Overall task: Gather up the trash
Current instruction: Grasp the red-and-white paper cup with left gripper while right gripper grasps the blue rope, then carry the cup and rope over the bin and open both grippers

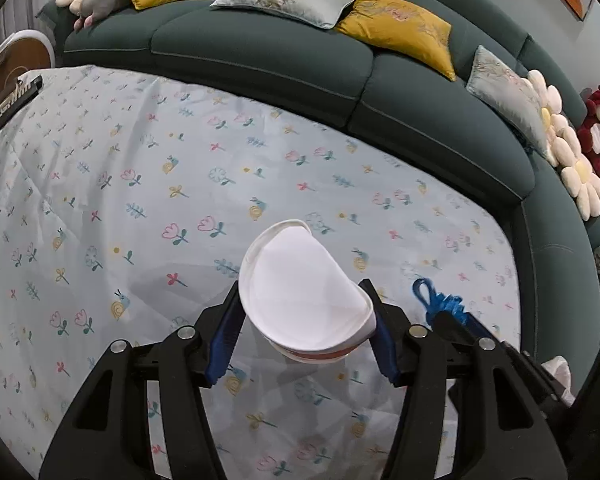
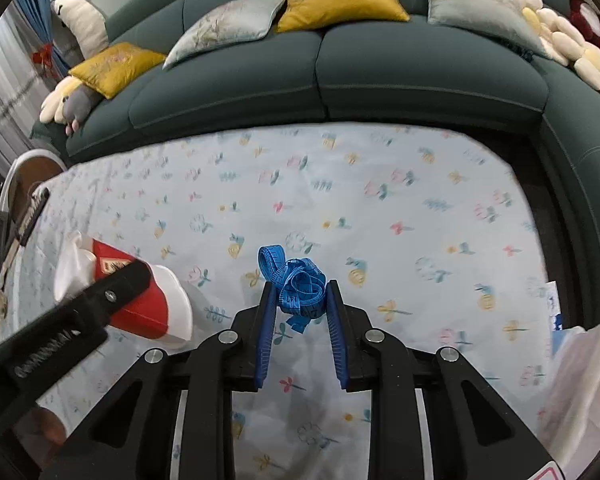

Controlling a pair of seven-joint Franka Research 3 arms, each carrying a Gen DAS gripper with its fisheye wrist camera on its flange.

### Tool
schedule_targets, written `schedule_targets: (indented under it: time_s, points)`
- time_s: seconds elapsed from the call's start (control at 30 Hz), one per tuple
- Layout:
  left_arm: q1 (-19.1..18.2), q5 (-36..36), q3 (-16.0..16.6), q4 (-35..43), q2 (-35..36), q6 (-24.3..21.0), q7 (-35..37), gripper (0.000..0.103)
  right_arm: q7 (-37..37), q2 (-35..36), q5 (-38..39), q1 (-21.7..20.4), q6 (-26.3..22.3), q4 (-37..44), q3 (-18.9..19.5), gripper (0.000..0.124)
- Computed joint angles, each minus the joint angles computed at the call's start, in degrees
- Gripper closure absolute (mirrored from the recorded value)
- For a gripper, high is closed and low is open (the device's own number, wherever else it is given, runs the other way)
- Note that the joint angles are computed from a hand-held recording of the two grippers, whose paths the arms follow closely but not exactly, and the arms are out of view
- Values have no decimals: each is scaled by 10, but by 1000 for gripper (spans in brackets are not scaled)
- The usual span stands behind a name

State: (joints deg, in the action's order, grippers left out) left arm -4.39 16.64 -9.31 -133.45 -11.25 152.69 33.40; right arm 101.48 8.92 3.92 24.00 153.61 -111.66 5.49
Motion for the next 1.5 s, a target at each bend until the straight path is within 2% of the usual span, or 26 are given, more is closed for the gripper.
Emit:
schedule_targets:
  time_s: [0.3, 0.73, 1.17, 1.5]
  points:
    - [-24, 16, -25, 47, -25, -29, -10, 49, 14, -89, -14, -24, 11, -35, -3, 100]
    - [-85, 56, -75, 148, -25, -86, -30, 49, 6, -282, -33, -117, 0, -138, -1, 100]
    - [-171, 82, -113, 250, 59, -131, -25, 48, -45, -451, 1, -211, -42, -276, -27, 100]
    - [-227, 103, -113, 305, 130, -150, -10, 48, -73, -484, 25, -255, -45, -324, -41, 100]
